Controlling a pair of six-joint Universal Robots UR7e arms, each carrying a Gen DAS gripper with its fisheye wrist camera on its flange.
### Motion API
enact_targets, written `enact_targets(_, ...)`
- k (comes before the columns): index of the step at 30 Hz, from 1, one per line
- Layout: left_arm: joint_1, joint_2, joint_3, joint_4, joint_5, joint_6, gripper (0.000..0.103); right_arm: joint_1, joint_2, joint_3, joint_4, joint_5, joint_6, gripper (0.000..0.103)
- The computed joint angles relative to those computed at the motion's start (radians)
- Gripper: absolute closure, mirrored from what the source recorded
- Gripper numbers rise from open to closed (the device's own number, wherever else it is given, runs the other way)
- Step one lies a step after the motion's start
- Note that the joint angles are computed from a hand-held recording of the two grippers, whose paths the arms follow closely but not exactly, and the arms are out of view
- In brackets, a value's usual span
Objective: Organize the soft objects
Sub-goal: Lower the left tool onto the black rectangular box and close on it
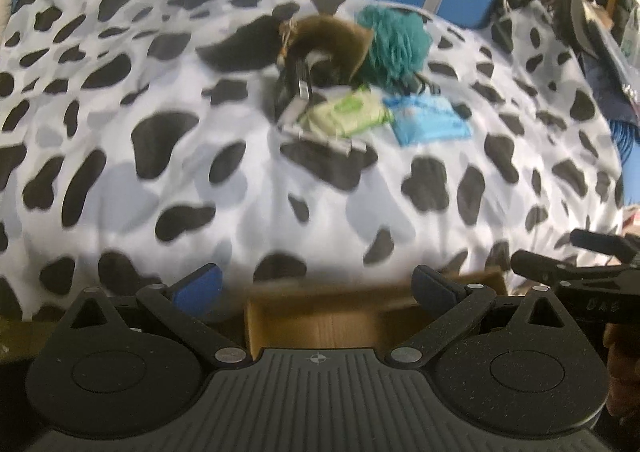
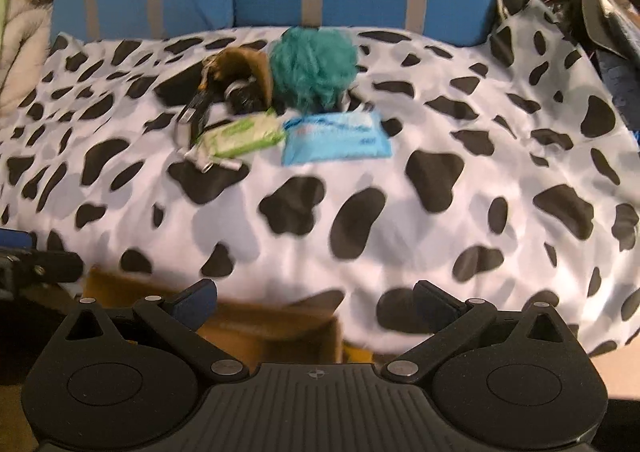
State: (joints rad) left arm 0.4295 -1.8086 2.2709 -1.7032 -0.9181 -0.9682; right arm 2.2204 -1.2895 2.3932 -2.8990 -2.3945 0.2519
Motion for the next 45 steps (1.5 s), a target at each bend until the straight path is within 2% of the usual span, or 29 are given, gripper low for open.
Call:
enact_targets(9, 0.089, 0.053, -0.018, -0.129, 0.072, 0.143, 0.000, -0.077, 0.028, -0.044, -0.070, 0.008, -0.140, 0.000)
enact_targets(15, 0.121, 0.097, -0.021, -0.218, 0.118, 0.247, 0.000, -0.137, 0.015, -0.075, -0.062, 0.061, -0.183, 0.000)
enact_targets(26, 0.181, 0.201, 0.000, -0.501, 0.186, 0.506, 0.000, -0.200, 0.038, -0.118, -0.094, 0.090, -0.276, 0.000)
enact_targets(30, 0.216, 0.243, -0.008, -0.582, 0.195, 0.567, 0.001, -0.224, 0.029, -0.122, -0.089, 0.154, -0.291, 0.000)
enact_targets(32, 0.235, 0.264, -0.016, -0.604, 0.195, 0.582, 0.002, -0.229, 0.032, -0.129, -0.085, 0.169, -0.296, 0.000)
enact_targets(34, 0.259, 0.285, -0.027, -0.620, 0.182, 0.600, 0.010, -0.231, 0.038, -0.134, -0.090, 0.177, -0.310, 0.000)
enact_targets(42, 0.317, 0.376, -0.056, -0.706, 0.203, 0.656, 0.013, -0.222, 0.058, -0.139, -0.104, 0.183, -0.348, 0.000)
enact_targets(45, 0.337, 0.414, -0.071, -0.754, 0.198, 0.697, 0.017, -0.212, 0.067, -0.141, -0.112, 0.172, -0.377, 0.000)
